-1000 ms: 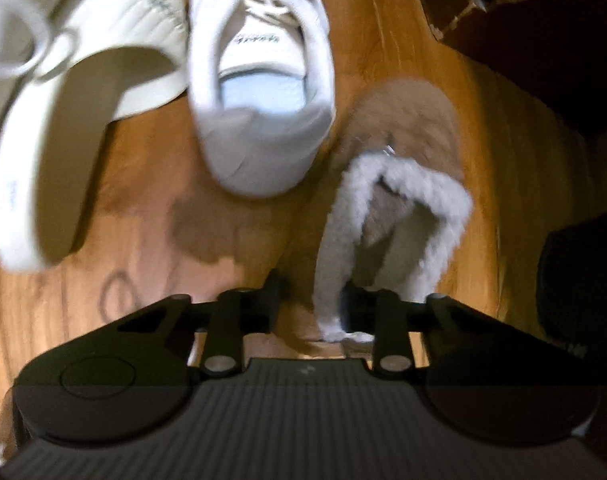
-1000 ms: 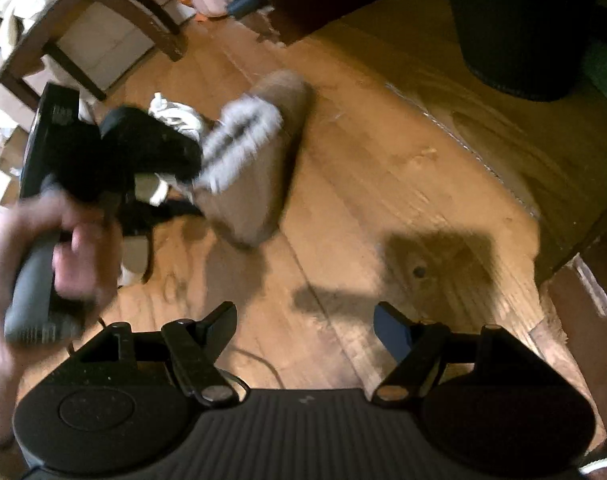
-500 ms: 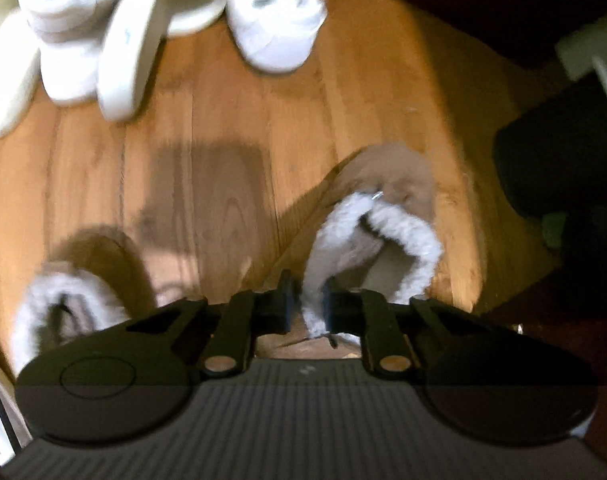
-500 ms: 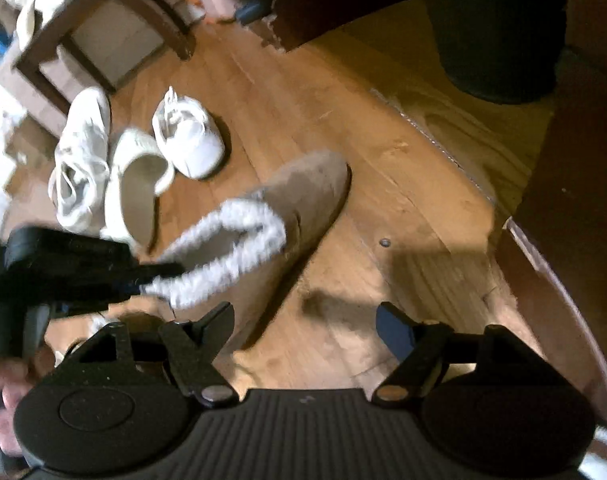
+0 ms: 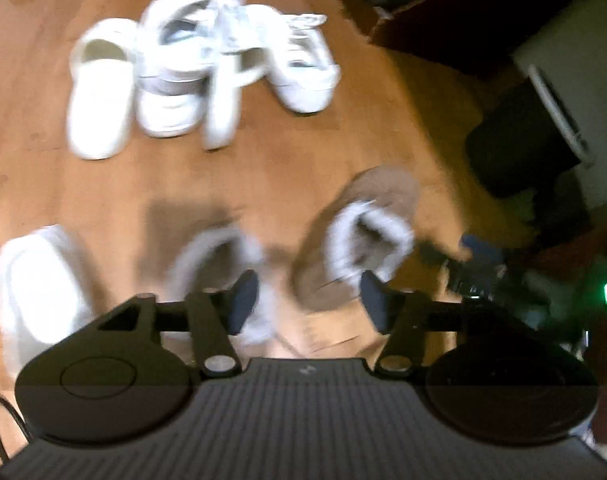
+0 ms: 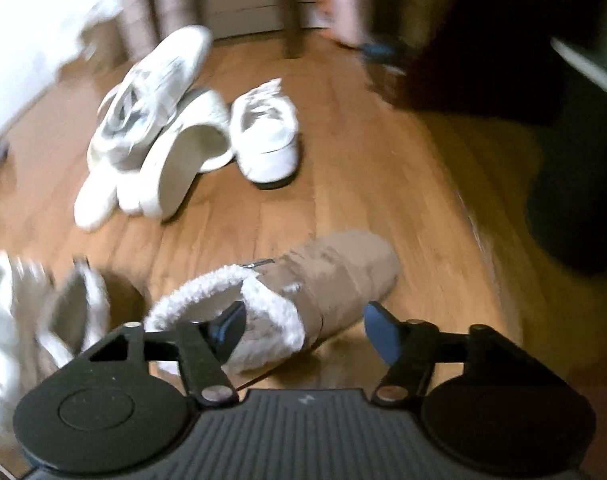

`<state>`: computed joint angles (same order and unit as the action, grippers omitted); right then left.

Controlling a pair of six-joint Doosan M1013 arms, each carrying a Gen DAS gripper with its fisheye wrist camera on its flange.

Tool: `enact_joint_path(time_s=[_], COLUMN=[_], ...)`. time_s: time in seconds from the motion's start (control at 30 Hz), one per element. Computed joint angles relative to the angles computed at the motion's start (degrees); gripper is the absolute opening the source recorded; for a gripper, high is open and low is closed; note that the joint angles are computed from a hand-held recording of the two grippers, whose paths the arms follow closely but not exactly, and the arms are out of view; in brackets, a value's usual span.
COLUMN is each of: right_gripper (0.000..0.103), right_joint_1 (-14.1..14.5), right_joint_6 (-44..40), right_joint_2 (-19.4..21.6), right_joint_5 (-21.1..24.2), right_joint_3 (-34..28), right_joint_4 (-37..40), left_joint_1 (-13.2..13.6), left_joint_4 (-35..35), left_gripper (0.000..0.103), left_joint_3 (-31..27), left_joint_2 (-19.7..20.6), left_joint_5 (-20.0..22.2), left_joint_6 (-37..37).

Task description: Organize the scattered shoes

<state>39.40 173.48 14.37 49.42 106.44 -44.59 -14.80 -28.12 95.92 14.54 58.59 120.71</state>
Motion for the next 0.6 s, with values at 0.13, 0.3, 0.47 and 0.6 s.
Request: enact_joint_path(time_s=[0.13, 0.3, 0.47, 0.6], right_gripper=[0.06, 0.062, 0.069, 0.068], right_joint_1=[0.15, 1.16, 1.6, 0.04], right_joint_6=[-13.05, -17.65, -17.65, -20.55], right_joint_2=[3.26, 5.82, 6.92, 7.71], right_joint_5=[2.95, 6.4, 8.21, 9.44], right_joint_3=[-3.31, -6.63, -8.49, -9.62], right_joint_4=[-0.14, 0.72, 4.6, 8.13], left_joint_1=[2.26, 3.19, 1.35, -2.1], left_joint_4=[4.06, 3.73, 0.41, -1.1], left_gripper=[0.069, 0.073, 0.079, 0.08], left_joint_3=[1.06, 2.54, 3.08, 3.44], left_joint_2=[-0.52, -0.58, 0.47, 2.01], left_joint_5=[-1.76, -2.85, -2.98, -4.54], left_joint_6=[-1.35, 2.07, 7.51, 11.58])
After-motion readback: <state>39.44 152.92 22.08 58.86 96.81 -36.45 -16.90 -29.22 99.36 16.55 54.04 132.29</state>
